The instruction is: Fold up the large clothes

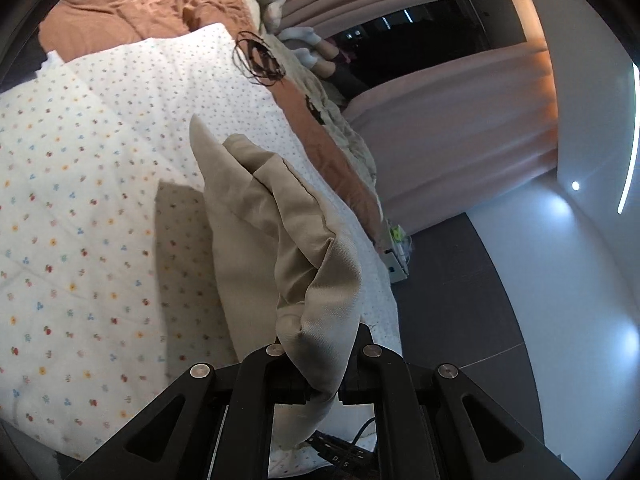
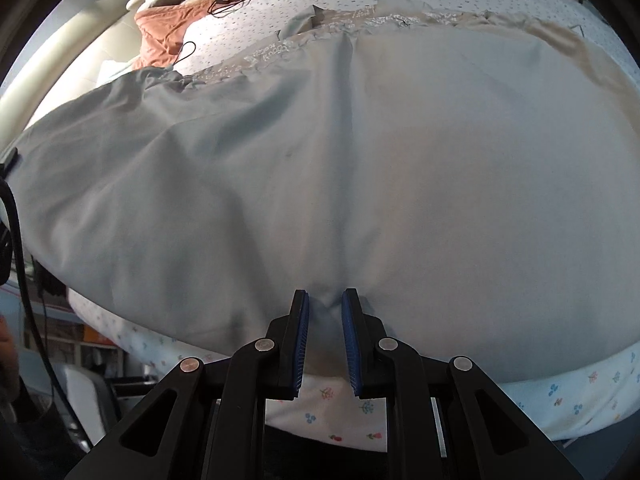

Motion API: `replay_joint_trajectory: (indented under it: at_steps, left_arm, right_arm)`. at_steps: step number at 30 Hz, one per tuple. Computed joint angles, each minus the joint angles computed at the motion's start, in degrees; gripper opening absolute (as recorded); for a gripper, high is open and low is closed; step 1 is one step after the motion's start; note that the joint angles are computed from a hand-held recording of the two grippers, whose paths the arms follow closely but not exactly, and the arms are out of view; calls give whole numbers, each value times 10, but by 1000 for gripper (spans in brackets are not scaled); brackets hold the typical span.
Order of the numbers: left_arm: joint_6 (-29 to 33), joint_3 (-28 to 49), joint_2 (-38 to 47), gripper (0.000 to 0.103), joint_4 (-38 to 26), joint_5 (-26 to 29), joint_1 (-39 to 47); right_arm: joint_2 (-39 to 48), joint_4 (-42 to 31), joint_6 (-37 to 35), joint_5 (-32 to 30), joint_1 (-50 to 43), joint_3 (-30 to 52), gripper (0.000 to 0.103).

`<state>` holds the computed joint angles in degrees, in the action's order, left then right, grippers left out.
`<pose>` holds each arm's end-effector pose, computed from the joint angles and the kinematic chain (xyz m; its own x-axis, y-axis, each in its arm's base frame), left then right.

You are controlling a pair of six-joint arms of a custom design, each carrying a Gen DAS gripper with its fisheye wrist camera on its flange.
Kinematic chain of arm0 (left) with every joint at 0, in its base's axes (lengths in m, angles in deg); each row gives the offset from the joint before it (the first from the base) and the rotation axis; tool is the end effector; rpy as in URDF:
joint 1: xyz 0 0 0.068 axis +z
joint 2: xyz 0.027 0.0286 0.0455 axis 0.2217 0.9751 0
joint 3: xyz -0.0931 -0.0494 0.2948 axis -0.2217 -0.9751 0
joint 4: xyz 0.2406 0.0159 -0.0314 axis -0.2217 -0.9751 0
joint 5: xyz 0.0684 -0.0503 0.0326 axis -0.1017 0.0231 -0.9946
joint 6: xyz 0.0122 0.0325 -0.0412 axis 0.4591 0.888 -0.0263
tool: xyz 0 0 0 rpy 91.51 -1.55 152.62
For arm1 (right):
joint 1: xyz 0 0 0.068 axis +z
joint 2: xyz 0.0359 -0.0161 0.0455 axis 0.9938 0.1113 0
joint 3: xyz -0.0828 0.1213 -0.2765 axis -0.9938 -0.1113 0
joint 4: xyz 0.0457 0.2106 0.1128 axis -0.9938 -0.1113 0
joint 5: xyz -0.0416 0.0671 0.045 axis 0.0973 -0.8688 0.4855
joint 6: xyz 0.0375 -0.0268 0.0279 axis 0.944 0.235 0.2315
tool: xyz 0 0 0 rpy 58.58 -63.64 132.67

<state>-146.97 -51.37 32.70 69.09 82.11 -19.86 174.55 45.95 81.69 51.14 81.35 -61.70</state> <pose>0.1719 -0.1151 0.1325 -0.6954 -0.5881 -0.4130 0.0385 0.5434 -0.8386 0.1773 0.0073 0.0677 -0.9439 0.0165 -0.3298 -0.1133 0.9219 0.3704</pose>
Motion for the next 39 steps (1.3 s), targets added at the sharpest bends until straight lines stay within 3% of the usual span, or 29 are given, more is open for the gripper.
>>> replay_joint_trajectory:
  at_steps: [6, 14, 17, 28, 33, 39]
  left_arm:
    - [13, 119, -111, 8, -206, -23, -56]
    - [39, 275, -103, 8, -351, -37, -120]
    - [46, 327, -74, 8, -379, -34, -134]
    - [49, 564, 86, 8, -486, 13, -179]
    - [52, 730, 193, 8, -589, 42, -206]
    - [48, 916, 304, 8, -708, 64, -241]
  right_arm:
    - [-45, -111, -97, -88, -132, 18, 18]
    - [-128, -353, -296, -170, -392, 98, 18]
    - [-117, -426, -362, -186, -476, 145, 18]
    - [-3, -578, -554, -172, -736, 276, 18]
    - [56, -623, -569, -161, -812, 360, 18]
    - [90, -639, -578, -148, -856, 408, 18]
